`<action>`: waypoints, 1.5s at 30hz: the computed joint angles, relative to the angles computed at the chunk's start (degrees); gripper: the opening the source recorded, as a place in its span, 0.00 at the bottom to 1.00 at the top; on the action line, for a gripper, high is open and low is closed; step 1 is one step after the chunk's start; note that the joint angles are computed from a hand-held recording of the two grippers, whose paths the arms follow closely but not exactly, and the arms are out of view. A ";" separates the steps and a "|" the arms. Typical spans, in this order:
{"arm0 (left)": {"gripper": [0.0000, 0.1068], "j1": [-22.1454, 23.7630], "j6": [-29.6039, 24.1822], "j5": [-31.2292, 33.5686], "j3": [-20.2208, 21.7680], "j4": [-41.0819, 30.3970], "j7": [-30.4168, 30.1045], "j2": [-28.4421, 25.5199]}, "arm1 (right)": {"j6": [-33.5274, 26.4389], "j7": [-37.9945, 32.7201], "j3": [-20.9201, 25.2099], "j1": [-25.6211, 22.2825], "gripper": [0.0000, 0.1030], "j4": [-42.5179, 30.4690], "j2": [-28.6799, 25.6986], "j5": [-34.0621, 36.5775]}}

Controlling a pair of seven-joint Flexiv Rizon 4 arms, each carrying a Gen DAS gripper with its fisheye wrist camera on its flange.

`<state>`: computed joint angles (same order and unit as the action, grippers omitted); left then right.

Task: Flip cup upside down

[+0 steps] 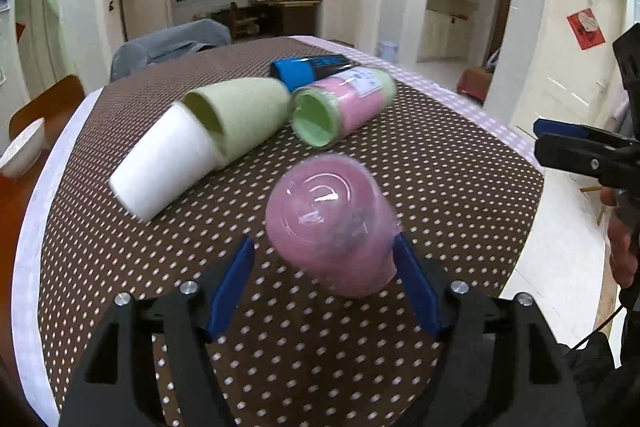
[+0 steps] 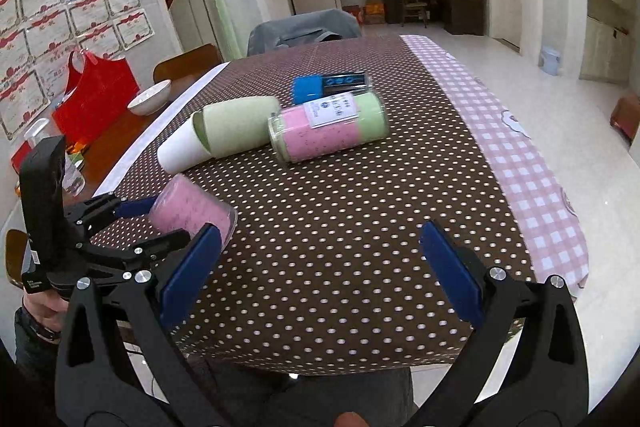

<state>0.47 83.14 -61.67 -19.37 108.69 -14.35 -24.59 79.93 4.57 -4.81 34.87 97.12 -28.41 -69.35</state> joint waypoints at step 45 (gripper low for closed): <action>0.66 -18.86 14.71 10.58 26.09 2.80 -28.97 1.88 | -9.07 -57.61 14.31 -0.15 0.94 -25.91 -14.57 40.36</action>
<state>-18.39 97.85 -51.09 6.73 111.49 -43.31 -22.71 70.86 -53.04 9.51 34.71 71.21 -42.98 -28.99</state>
